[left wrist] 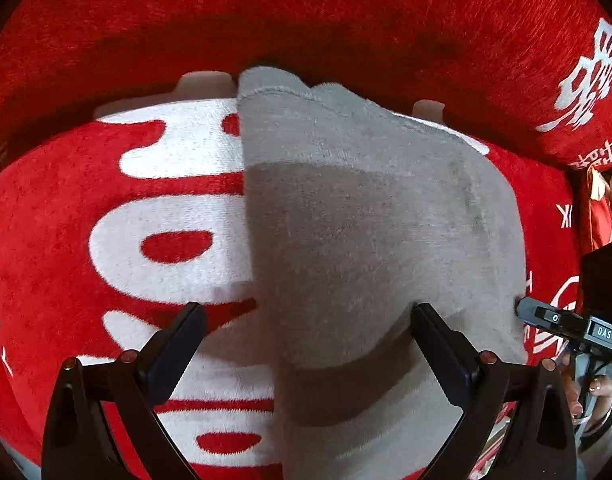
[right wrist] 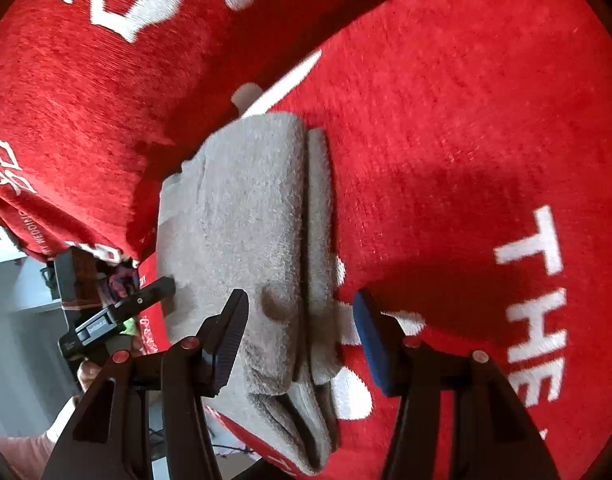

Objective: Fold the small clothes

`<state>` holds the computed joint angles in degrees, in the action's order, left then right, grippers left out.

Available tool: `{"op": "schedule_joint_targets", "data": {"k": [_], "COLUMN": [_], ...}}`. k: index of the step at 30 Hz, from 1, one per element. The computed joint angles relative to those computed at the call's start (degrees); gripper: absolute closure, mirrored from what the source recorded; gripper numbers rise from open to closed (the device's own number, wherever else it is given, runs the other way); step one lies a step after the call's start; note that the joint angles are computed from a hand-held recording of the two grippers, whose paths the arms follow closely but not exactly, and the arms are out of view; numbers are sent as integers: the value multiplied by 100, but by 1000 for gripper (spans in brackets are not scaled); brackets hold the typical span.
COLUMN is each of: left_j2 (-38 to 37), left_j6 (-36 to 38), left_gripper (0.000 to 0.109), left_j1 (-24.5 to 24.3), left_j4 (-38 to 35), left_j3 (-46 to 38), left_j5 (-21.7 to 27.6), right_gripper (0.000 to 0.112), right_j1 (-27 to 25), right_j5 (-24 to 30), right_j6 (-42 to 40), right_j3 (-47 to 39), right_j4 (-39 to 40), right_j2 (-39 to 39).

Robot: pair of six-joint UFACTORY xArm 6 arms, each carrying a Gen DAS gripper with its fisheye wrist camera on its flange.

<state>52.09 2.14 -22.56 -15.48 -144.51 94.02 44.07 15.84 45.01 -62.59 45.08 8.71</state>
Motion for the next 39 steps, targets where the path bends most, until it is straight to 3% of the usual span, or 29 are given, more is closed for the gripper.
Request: {"op": "schedule_joint_targets", "data": {"k": [5, 12, 20, 27, 29, 30, 31, 34, 39], "left_j2": [273, 737, 108, -221, -295, -395, -504, -914, -1238], "left_j6": [-58, -241, -251, -187, -117, -80, 10, 408, 715], "left_gripper": [6, 6, 6, 6, 15, 23, 33, 53, 57], "left_j1": [-62, -72, -112, -283, -294, -327, -315, -224, -72], "left_j4": [16, -92, -231, -306, -360, -384, -423, -598, -937], "left_j3": [-420, -1155, 124, 802, 902, 1033, 1187, 1768, 2029], "left_j5": [109, 434, -165, -495, -526, -619, -699, -971, -978], "right_gripper": [54, 52, 49, 49, 53, 62, 78, 81, 82], "right_j1": [43, -45, -103, -13, 16, 15, 26, 143, 354], "right_j5": [-75, 97, 266, -41, -48, 54, 81, -187, -545], "right_j6": [-1028, -2064, -3114, -3705, -3614, -3368, -3085, -3295, -3657], "right_j3": [-138, -524, -1087, -1365, -1462, -1524, -1556, -1671, -2104], "right_j4": [1005, 1826, 2642, 3553, 3637, 3384, 3024, 3332, 4045], "right_j2": [142, 444, 875, 1128, 1202, 1248, 1271, 1254, 1347]}}
